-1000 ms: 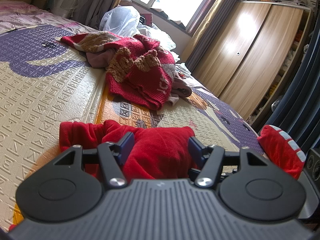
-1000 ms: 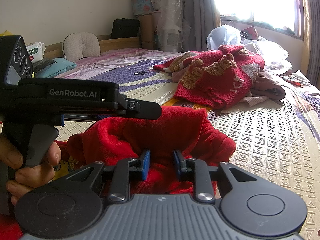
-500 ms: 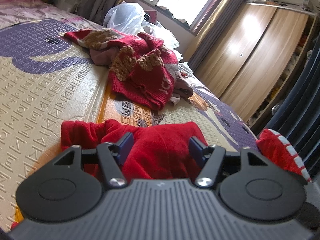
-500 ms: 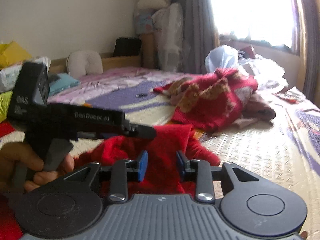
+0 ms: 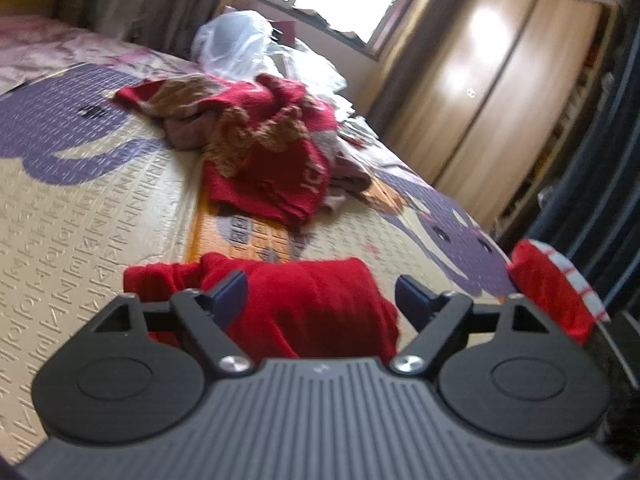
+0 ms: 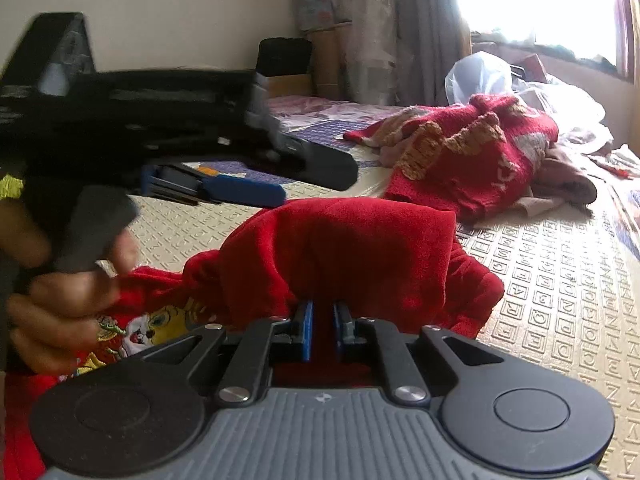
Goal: Fold clothes
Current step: 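Lift the red fleece off the bed with both grippers, turning it over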
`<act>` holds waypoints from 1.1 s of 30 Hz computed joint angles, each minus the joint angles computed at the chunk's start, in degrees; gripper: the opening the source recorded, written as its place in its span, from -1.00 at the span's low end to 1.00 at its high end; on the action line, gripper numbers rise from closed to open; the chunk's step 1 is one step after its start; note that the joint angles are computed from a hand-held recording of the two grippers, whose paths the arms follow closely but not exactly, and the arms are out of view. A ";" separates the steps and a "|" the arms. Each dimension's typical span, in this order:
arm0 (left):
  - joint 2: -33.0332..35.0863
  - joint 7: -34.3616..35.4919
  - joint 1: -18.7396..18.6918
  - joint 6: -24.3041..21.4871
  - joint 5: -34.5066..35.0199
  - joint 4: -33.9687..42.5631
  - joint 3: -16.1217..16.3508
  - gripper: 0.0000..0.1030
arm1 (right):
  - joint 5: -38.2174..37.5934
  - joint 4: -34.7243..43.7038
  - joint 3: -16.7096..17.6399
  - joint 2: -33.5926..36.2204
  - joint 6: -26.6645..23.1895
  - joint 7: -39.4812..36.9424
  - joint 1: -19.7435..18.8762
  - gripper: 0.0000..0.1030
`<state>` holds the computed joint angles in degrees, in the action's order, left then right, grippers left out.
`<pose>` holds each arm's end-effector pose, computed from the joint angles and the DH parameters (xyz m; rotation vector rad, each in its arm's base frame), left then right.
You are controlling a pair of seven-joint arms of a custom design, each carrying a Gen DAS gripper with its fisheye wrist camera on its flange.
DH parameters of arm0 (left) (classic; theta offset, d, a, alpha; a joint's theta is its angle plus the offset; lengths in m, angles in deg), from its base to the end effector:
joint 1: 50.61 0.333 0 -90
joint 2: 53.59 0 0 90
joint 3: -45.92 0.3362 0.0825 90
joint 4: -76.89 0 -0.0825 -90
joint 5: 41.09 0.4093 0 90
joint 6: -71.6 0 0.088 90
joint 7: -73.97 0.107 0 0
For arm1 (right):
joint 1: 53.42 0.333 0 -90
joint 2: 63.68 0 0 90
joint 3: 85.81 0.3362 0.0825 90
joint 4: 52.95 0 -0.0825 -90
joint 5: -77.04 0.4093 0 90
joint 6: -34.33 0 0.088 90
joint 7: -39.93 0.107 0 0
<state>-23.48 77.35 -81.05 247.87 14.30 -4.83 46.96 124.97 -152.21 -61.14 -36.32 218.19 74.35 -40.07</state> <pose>0.6382 -0.4400 0.5071 -1.7401 1.6397 -1.4855 0.6382 0.3471 0.4187 -1.9250 0.9908 -0.4845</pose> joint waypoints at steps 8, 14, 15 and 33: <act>-0.56 15.75 5.77 -3.02 -11.07 -1.97 -9.61 0.68 | -2.74 -1.84 -2.60 -1.25 2.77 3.04 2.93 -0.73; 0.92 19.77 3.21 -8.57 -12.97 0.64 -8.10 0.73 | -6.55 -6.61 4.68 -4.24 6.46 3.67 -3.40 -0.55; 1.29 19.87 2.56 -9.27 -12.55 1.26 -7.55 0.75 | -7.34 -7.43 5.54 -4.78 6.79 4.11 -4.24 -0.55; 2.01 14.05 -2.53 -15.86 -2.20 5.26 -3.35 0.92 | -15.87 -10.67 -16.93 -7.87 3.54 16.13 14.36 -0.43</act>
